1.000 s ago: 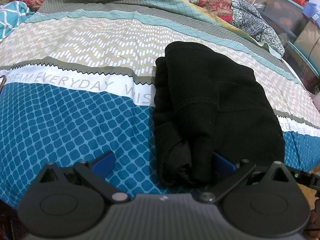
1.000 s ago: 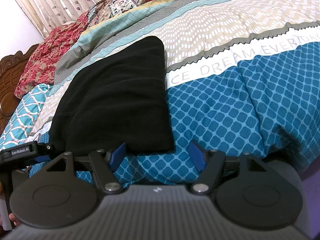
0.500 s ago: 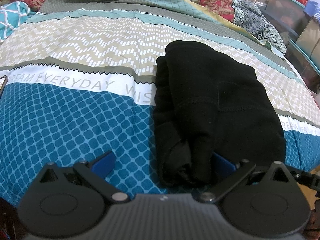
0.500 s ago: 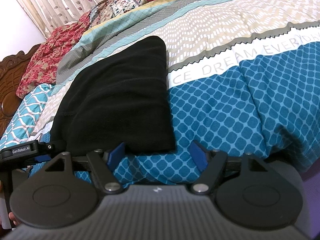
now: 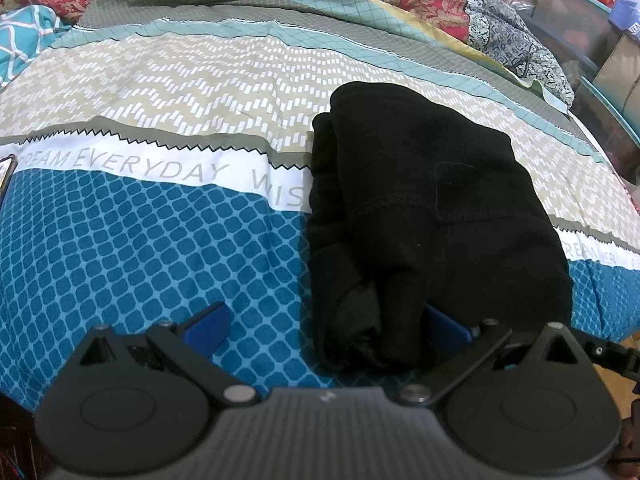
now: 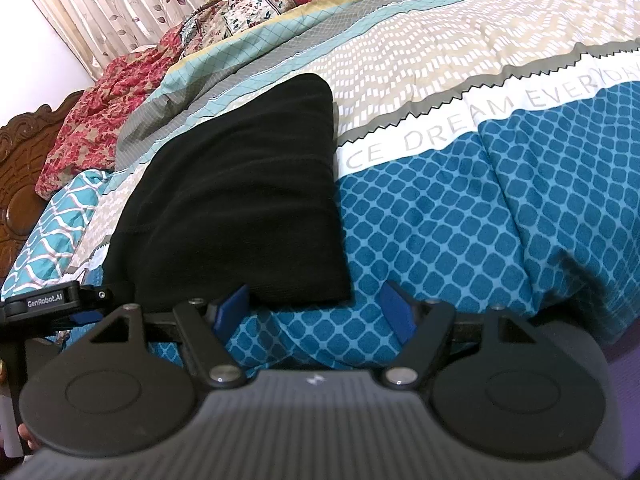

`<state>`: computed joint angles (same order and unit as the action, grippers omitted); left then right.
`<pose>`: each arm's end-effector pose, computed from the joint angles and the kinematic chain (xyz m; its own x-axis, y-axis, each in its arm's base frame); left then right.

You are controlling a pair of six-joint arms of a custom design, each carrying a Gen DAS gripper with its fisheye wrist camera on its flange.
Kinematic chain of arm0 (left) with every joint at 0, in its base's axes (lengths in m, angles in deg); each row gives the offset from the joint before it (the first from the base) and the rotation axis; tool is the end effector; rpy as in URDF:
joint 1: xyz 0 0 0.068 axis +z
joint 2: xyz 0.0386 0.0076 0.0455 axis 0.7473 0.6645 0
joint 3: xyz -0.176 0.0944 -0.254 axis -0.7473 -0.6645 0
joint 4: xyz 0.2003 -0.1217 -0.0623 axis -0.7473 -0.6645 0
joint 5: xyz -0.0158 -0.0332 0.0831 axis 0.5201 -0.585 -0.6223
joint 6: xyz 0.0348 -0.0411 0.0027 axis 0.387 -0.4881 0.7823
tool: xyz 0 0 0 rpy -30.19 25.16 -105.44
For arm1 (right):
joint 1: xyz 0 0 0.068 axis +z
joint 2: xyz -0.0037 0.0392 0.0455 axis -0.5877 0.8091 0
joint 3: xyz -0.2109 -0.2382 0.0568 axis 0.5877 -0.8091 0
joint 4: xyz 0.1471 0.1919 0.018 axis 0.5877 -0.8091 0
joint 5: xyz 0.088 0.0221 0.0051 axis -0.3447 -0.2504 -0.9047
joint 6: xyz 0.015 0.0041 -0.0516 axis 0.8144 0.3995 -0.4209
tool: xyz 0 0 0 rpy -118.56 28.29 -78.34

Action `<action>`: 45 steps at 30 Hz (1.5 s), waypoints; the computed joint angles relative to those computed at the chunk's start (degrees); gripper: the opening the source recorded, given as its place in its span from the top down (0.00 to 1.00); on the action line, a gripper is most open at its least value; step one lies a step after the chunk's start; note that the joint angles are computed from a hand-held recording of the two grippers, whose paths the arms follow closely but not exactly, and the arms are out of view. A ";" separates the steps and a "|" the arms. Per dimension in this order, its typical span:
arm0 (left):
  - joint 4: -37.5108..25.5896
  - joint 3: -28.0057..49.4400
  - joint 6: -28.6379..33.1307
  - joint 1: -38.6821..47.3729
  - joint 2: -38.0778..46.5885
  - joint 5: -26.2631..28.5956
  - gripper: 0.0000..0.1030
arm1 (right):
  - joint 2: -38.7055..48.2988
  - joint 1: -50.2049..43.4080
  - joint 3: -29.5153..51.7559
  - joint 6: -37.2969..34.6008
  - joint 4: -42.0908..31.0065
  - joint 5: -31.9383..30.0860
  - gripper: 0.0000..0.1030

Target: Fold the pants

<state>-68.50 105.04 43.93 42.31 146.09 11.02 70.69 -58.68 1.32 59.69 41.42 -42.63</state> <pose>0.2174 -0.0311 0.1426 -0.8611 -0.0037 -0.5084 0.1386 0.9604 -0.2418 0.1290 -0.0324 0.1319 -0.7340 0.3912 -0.5551 0.0832 0.8630 0.4982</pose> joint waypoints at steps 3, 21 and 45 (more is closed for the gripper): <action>-1.65 0.60 0.47 1.35 -0.43 1.96 0.00 | -1.16 -4.21 1.28 -2.17 -4.18 -4.01 0.27; -12.18 13.11 3.29 13.28 2.77 20.39 0.00 | 1.09 -9.19 7.06 -1.08 -2.13 -9.79 0.27; -2.48 22.02 -3.80 2.04 23.22 23.75 0.13 | 26.81 3.73 17.62 3.91 10.45 -15.18 0.44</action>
